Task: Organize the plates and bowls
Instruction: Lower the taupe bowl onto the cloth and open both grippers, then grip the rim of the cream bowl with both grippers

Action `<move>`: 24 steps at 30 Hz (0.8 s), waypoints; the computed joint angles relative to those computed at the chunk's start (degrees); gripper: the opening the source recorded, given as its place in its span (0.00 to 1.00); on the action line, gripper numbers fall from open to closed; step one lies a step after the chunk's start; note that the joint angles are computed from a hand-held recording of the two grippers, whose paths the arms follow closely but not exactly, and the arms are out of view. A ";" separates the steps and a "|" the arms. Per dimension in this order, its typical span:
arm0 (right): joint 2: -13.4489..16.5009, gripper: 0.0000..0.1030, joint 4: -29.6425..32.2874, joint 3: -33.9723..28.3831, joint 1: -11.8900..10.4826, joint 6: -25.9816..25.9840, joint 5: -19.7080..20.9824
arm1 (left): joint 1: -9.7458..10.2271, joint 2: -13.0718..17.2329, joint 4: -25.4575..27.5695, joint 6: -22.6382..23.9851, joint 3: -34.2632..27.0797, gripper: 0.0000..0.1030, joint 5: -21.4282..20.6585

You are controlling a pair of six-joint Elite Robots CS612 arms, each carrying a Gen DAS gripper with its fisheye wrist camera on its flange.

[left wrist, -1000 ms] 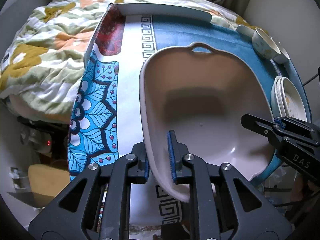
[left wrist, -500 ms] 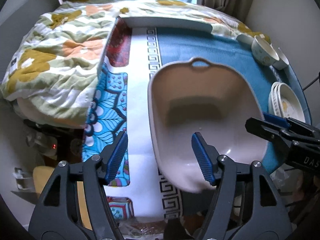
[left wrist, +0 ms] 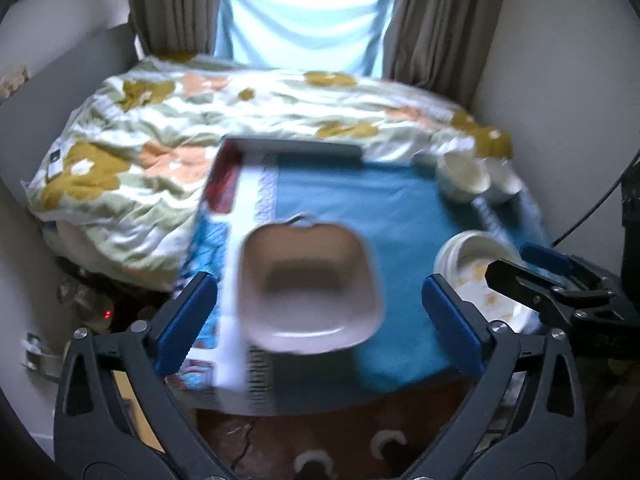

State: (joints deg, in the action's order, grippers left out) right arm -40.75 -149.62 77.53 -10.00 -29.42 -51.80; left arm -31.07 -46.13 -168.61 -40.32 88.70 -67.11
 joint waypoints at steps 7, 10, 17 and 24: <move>1.12 0.99 3.82 -5.58 -3.74 -4.14 -0.33 | -2.62 3.18 3.62 0.39 -9.30 0.99 3.65; 2.61 0.99 6.31 -9.97 -5.04 -6.21 -1.06 | -3.27 5.77 6.40 1.34 -15.62 0.99 4.79; 8.58 0.99 12.75 -23.37 -6.56 -6.62 -2.58 | -2.31 13.44 13.95 1.40 -31.66 0.99 -0.19; 18.51 0.99 28.42 -42.07 -5.72 -4.17 -4.77 | 0.54 24.95 29.66 3.78 -53.50 0.99 -8.32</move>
State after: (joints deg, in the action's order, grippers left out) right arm -22.25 -121.20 35.46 -15.72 -33.59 -56.56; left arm -30.53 -21.18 -138.95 -36.54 35.20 -75.44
